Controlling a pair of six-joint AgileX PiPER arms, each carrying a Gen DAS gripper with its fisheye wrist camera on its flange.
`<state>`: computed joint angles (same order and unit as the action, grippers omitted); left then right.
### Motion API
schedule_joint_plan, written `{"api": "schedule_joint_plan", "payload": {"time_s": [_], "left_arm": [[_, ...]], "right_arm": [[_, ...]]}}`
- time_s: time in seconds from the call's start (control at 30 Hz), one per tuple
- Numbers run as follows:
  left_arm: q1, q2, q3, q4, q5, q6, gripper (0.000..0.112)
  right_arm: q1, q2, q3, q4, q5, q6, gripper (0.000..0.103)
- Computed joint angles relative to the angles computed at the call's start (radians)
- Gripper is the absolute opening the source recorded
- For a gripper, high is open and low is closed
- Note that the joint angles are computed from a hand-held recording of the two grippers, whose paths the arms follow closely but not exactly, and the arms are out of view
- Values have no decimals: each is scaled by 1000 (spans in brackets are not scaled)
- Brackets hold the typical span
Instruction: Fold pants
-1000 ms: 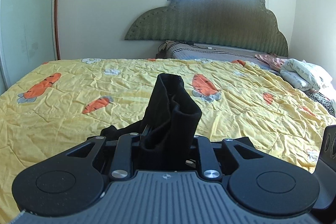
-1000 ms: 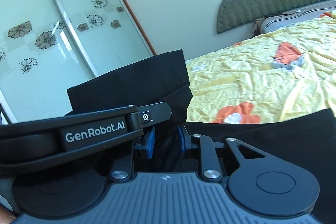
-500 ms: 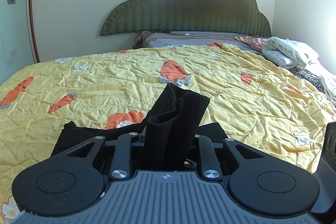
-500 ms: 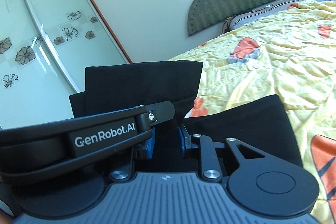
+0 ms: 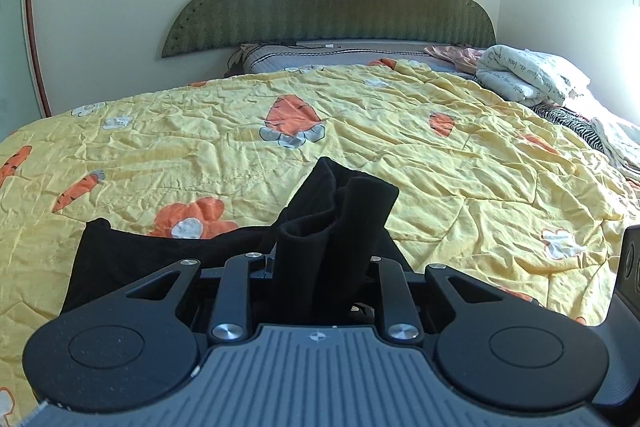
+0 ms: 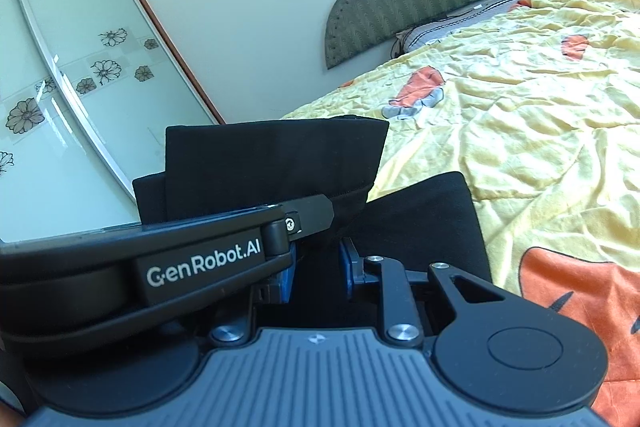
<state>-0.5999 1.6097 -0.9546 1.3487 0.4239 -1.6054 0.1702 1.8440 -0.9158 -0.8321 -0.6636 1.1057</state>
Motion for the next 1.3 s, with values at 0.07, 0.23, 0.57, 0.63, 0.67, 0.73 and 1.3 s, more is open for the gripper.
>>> {"api": "schedule_joint_plan", "payload": {"time_s": [0.07, 0.23, 0.57, 0.63, 0.67, 0.73, 1.3], "left_arm": [[1, 6, -2, -2, -5, 2, 21], [2, 21, -9, -4, -18, 9, 22], [5, 70, -39, -12, -60, 28, 22], [5, 75, -41, -15, -66, 33, 22], [3, 77, -42, -14, -67, 34, 22], [-1, 79, -41, -13, -64, 40, 22], [-18, 91, -39, -30, -62, 69, 29]], "right_arm": [[-3, 3, 0, -1, 1, 2, 23], [-6, 7, 2, -2, 8, 4, 23], [-28, 8, 7, -18, 42, 32, 24], [-30, 3, 10, -27, 55, 38, 24], [-30, -1, 10, -33, 64, 41, 24], [-30, -9, 14, -42, 79, 39, 24], [-68, -91, 109, -60, 98, 23, 24]]}}
